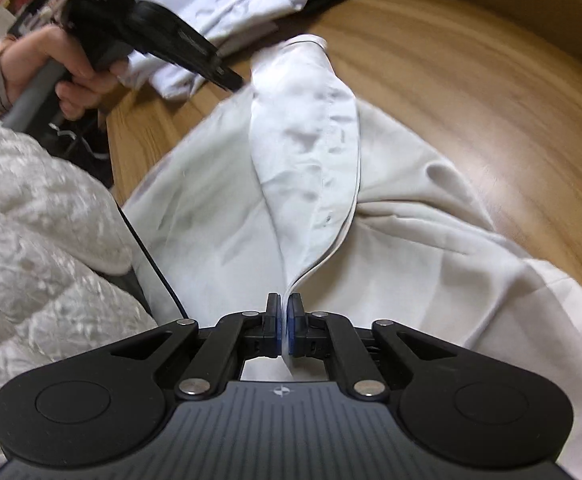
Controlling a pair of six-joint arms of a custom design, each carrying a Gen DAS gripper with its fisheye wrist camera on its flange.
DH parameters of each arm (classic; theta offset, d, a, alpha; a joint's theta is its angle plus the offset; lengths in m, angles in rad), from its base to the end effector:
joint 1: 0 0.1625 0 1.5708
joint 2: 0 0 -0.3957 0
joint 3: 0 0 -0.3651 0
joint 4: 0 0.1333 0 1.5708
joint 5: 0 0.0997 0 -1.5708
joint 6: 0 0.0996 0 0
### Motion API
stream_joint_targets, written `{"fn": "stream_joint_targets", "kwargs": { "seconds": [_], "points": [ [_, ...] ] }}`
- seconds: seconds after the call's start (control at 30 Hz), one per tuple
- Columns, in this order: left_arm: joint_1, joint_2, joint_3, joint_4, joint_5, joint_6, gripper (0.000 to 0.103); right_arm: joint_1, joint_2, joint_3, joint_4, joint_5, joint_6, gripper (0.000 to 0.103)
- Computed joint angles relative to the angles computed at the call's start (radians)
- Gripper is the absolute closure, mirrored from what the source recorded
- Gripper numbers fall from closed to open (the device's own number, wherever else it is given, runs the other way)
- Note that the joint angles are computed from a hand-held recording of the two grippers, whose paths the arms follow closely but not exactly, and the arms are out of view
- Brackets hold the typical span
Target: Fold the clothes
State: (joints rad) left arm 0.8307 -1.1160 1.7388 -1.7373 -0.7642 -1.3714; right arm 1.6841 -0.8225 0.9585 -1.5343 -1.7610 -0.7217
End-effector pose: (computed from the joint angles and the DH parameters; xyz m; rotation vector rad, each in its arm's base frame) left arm -0.2056 -0.5294 0.1992 -0.4973 2.2565 -0.5908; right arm 0.1943 -0.6949 0.2895 1.2365 -2.7267 -0.3325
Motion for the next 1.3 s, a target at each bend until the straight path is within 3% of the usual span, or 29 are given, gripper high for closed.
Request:
{"fn": "stream_joint_targets", "kwargs": {
  "seconds": [0.03, 0.17, 0.23, 0.4, 0.6, 0.87, 0.97, 1.1, 1.17, 1.3],
  "points": [
    [-0.004, -0.009, 0.004, 0.010, 0.011, -0.012, 0.091, 0.002, 0.003, -0.004, 0.011, -0.010, 0.003, 0.096],
    [-0.007, -0.020, 0.007, -0.009, 0.046, 0.016, 0.068, 0.006, -0.023, 0.019, -0.017, -0.016, 0.005, 0.091],
    [0.001, -0.006, -0.003, -0.048, 0.047, 0.049, 0.064, 0.005, -0.035, 0.029, -0.038, -0.013, 0.009, 0.083],
    [0.034, 0.057, -0.042, -0.156, 0.037, 0.170, 0.051, 0.001, -0.060, 0.051, -0.122, -0.032, 0.041, 0.078],
    [0.064, 0.169, -0.122, -0.218, 0.023, 0.299, 0.044, -0.023, -0.110, 0.100, -0.235, -0.098, 0.153, 0.075],
    [0.081, 0.272, -0.206, -0.175, 0.019, 0.322, 0.039, -0.075, -0.231, 0.258, -0.455, -0.253, 0.344, 0.064],
    [0.082, 0.290, -0.213, -0.164, 0.030, 0.326, 0.042, -0.101, -0.269, 0.310, -0.539, -0.317, 0.427, 0.064],
    [0.078, 0.293, -0.199, -0.187, 0.035, 0.363, 0.081, -0.127, -0.303, 0.359, -0.622, -0.382, 0.491, 0.058],
    [0.073, 0.281, -0.173, -0.233, 0.043, 0.387, 0.100, -0.143, -0.311, 0.371, -0.633, -0.380, 0.509, 0.057],
    [0.061, 0.239, -0.127, -0.285, 0.047, 0.406, 0.101, -0.164, -0.316, 0.392, -0.652, -0.380, 0.554, 0.057]
  ]
}}
